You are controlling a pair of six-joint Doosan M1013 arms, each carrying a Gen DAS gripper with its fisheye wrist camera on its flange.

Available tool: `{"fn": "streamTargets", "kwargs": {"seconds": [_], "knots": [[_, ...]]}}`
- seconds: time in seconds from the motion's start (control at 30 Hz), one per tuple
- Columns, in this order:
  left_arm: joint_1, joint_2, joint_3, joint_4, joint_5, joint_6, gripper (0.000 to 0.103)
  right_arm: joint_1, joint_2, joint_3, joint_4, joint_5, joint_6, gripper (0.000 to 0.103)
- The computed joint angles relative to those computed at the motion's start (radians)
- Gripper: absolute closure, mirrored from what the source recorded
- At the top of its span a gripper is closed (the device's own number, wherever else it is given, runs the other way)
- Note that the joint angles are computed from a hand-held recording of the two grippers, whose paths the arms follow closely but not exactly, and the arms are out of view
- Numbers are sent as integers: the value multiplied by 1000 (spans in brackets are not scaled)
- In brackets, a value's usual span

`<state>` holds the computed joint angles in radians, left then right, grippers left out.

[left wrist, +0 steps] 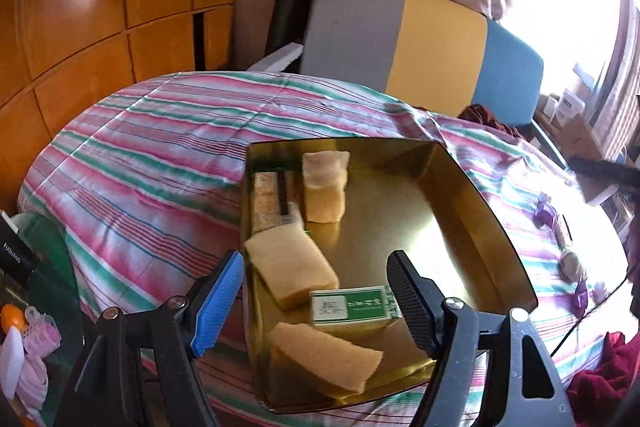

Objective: Organize objects
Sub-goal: 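Carry the white medicine box over the gold tray and release it with the right gripper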

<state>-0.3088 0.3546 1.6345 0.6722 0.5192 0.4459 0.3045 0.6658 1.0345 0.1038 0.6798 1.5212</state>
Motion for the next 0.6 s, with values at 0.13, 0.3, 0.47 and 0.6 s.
{"fn": "streamTargets", "kwargs": {"seconds": [0.13,0.3,0.47,0.6], "knots": [[22,-24,32,7,-33,-64,28,54,38,-50,184,104,-178,52],[43,-43,61,28,-32,-123,28,119,111,-131,240,226,-242,52],[56,-43,75,13,-31,-134,28,178,216,-262,134,330,-160,51],[62,-39,77,-9,-39,-123,28,200,276,-338,143,408,-189,40]]}}
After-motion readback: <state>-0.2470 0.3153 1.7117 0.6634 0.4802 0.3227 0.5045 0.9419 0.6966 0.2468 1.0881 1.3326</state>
